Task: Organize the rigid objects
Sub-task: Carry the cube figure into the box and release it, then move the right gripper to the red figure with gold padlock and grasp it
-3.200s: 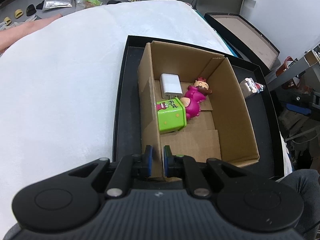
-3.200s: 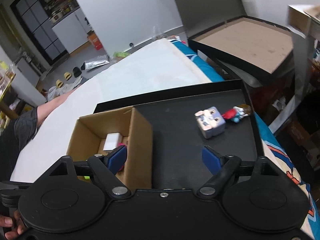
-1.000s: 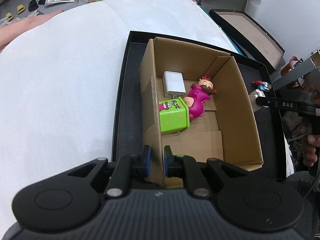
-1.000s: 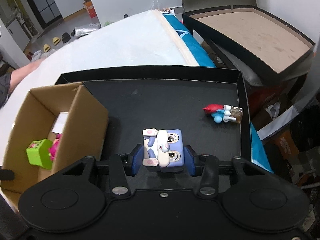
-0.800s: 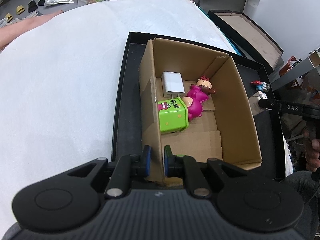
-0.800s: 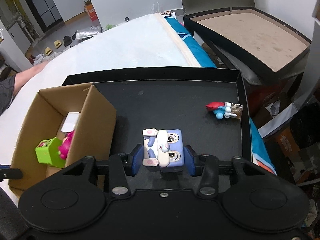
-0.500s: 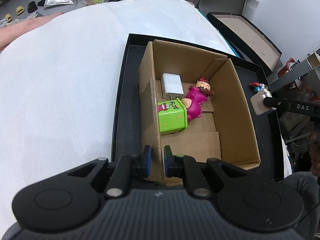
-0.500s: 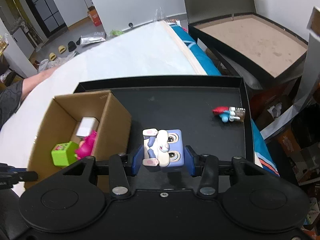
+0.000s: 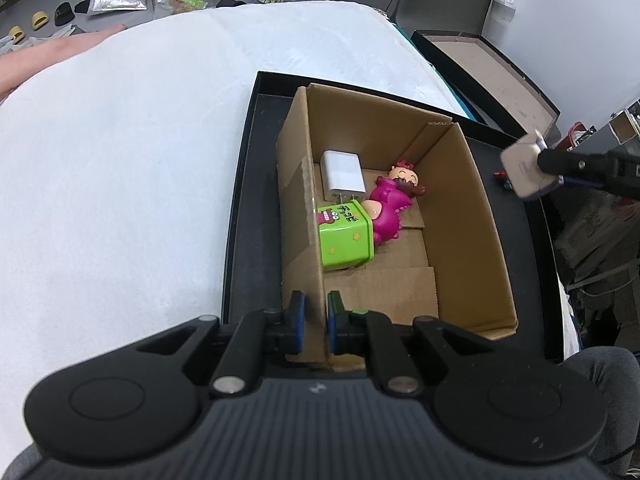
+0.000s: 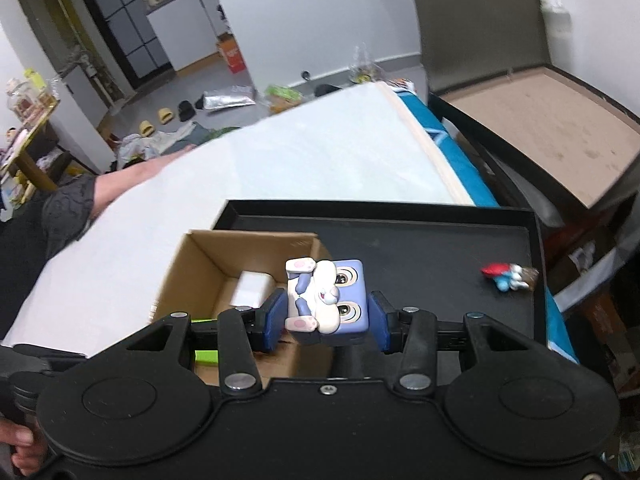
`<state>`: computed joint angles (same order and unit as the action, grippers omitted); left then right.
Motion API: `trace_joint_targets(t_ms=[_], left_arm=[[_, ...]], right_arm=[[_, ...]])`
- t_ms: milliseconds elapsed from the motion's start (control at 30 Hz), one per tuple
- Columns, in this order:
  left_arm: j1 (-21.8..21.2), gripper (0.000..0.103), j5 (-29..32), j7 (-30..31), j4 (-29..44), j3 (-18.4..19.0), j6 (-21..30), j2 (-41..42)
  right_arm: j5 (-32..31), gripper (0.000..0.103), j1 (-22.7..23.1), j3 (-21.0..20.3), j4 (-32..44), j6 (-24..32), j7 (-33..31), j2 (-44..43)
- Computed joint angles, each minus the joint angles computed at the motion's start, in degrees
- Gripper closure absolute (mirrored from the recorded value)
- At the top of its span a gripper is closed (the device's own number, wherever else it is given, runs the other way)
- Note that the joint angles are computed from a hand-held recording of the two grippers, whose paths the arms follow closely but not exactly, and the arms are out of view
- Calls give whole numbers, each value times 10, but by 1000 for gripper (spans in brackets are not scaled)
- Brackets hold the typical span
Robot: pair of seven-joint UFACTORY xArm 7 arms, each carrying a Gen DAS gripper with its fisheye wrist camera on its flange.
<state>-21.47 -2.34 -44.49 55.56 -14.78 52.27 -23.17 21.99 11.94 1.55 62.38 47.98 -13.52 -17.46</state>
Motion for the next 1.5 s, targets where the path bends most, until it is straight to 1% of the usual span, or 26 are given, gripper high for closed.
trace_joint_targets(t_ms=[400, 600, 767, 800, 833, 867, 933, 967, 1000, 1033, 1267, 1500], left_arm=[[-1, 93, -18, 9, -19, 9, -20, -13], [-3, 92, -28, 22, -23, 12, -29, -13], [-4, 92, -38, 30, -32, 17, -38, -18], [-4, 92, -41, 32, -32, 18, -38, -18], [-4, 92, -42, 34, -32, 18, -38, -18], [-5, 92, -46, 38, -33, 20, -41, -17], [-5, 91, -48, 43, -32, 21, -41, -16], [-7, 92, -53, 48, -32, 23, -41, -14], [-3, 92, -45, 43, -30, 18, -39, -15], [-4, 92, -51, 46, -33, 21, -45, -16], [-2, 93, -52, 47, -33, 19, -45, -16], [-1, 93, -45, 42, -28, 15, -40, -13]], right_arm=[[9, 60, 21, 18, 28, 8, 0, 23], [-7, 60, 30, 31, 29, 14, 9, 28], [-38, 60, 37, 44, 21, 13, 17, 27], [-46, 61, 38, 46, 19, 13, 18, 26], [-53, 74, 39, 48, 17, 14, 20, 26], [-54, 98, 41, 47, 17, 18, 18, 27], [-68, 98, 41, 52, 18, 22, 29, 29], [-89, 98, 40, 58, 16, 19, 36, 29], [-104, 98, 40, 63, 15, 18, 40, 30], [-111, 98, 41, 64, 14, 18, 44, 31], [-94, 98, 45, 51, 8, 24, 44, 24], [-25, 97, 33, 17, 11, 57, 35, 11]])
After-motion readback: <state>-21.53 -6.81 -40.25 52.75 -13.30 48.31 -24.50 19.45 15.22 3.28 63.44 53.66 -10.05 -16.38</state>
